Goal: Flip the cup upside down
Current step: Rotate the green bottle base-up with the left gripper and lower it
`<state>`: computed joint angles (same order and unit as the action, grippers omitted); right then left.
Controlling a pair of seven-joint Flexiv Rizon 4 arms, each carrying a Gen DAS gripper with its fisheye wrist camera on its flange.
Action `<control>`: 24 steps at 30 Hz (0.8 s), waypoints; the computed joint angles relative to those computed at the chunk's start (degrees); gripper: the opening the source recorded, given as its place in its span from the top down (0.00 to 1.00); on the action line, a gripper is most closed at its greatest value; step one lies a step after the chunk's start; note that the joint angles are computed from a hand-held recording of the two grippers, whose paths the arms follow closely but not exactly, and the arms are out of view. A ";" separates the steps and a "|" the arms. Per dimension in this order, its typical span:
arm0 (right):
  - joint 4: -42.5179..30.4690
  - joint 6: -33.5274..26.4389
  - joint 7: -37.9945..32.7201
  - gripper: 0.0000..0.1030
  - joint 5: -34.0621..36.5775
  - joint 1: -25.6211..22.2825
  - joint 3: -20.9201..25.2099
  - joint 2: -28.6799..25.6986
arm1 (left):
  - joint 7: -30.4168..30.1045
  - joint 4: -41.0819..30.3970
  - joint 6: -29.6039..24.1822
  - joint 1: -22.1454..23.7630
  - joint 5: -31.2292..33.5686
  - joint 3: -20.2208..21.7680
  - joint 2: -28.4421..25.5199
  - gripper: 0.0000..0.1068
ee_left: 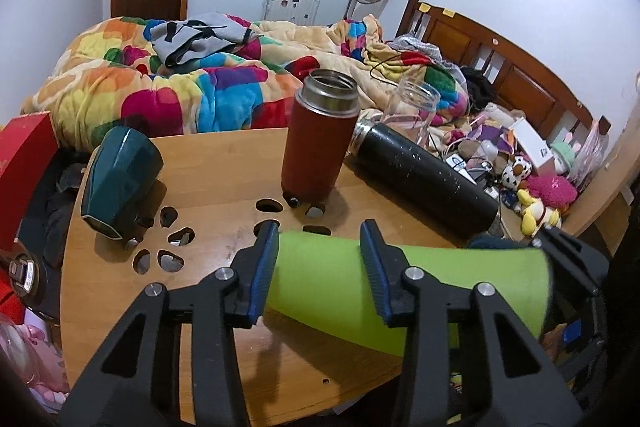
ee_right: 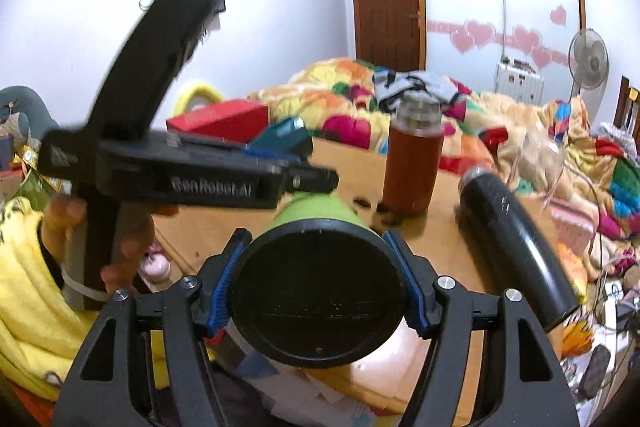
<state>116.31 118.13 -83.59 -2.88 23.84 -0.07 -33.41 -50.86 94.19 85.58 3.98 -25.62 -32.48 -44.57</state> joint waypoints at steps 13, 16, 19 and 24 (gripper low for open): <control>-5.40 -0.85 0.92 0.38 -1.46 -1.05 0.01 -0.72 | -1.96 -1.42 0.64 0.86 -0.84 2.97 -0.47 0.62; -7.34 -2.82 2.31 0.38 -2.88 -2.42 0.84 -0.95 | -1.02 -0.09 1.55 2.75 -0.10 1.16 -0.18 0.62; -9.86 -5.71 3.95 0.38 -4.24 -3.02 0.92 -1.44 | -0.85 1.16 2.83 3.58 0.99 0.62 0.29 0.62; -14.07 -10.68 4.98 0.38 -5.16 0.11 -2.69 -2.41 | -2.38 3.21 5.56 4.24 3.35 0.95 1.28 0.61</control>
<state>102.24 107.46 -78.61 -8.04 23.95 -2.77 -35.82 -53.24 97.39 91.14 8.22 -22.27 -31.53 -43.29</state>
